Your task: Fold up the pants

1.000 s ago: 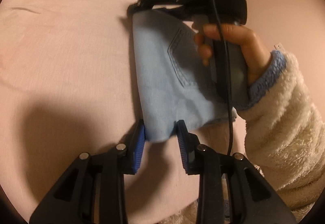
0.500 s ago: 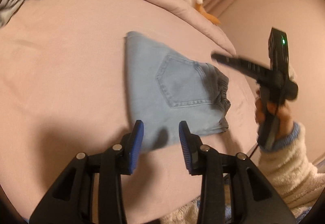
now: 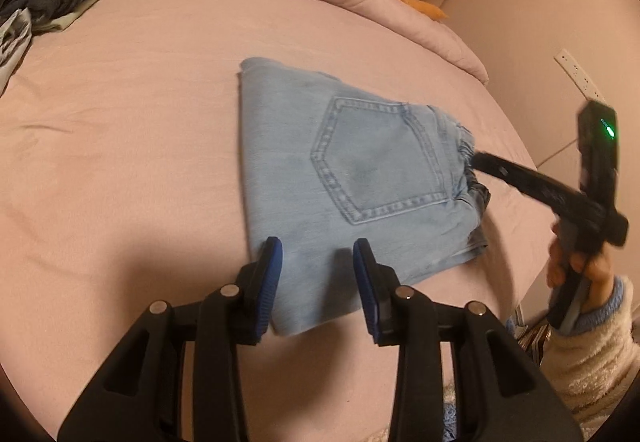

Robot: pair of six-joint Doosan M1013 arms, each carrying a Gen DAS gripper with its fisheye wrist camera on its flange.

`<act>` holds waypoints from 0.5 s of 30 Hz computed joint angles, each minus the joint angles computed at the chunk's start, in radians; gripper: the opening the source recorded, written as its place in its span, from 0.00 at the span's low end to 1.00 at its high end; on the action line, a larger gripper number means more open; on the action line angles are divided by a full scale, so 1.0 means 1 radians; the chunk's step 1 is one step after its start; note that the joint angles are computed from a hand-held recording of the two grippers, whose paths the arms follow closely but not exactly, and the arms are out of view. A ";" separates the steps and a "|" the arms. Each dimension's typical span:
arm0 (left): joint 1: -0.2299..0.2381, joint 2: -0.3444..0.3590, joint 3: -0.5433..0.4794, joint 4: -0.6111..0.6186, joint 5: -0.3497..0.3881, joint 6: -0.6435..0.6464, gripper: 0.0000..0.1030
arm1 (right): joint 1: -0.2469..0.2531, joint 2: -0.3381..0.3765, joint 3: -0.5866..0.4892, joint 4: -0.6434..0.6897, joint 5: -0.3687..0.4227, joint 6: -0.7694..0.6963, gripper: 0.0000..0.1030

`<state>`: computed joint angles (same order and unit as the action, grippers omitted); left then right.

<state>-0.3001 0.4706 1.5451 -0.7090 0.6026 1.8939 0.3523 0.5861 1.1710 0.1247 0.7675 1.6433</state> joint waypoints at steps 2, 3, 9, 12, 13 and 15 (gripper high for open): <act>-0.002 0.004 0.001 0.016 0.005 -0.018 0.36 | 0.000 -0.028 0.040 0.019 -0.021 -0.031 0.29; -0.010 0.001 -0.003 0.037 0.003 -0.036 0.36 | 0.001 -0.032 0.048 0.025 -0.009 -0.033 0.30; -0.009 -0.004 -0.007 0.037 0.008 -0.036 0.38 | 0.011 -0.033 0.097 0.021 0.007 -0.033 0.40; 0.007 -0.009 -0.002 -0.005 -0.004 -0.041 0.51 | -0.019 -0.033 0.081 0.149 0.040 -0.071 0.41; 0.016 -0.008 0.000 -0.046 0.000 -0.029 0.54 | -0.033 -0.036 0.085 0.217 0.041 -0.089 0.44; 0.034 0.009 -0.017 -0.131 0.032 -0.024 0.54 | -0.069 -0.042 0.106 0.389 0.027 -0.133 0.50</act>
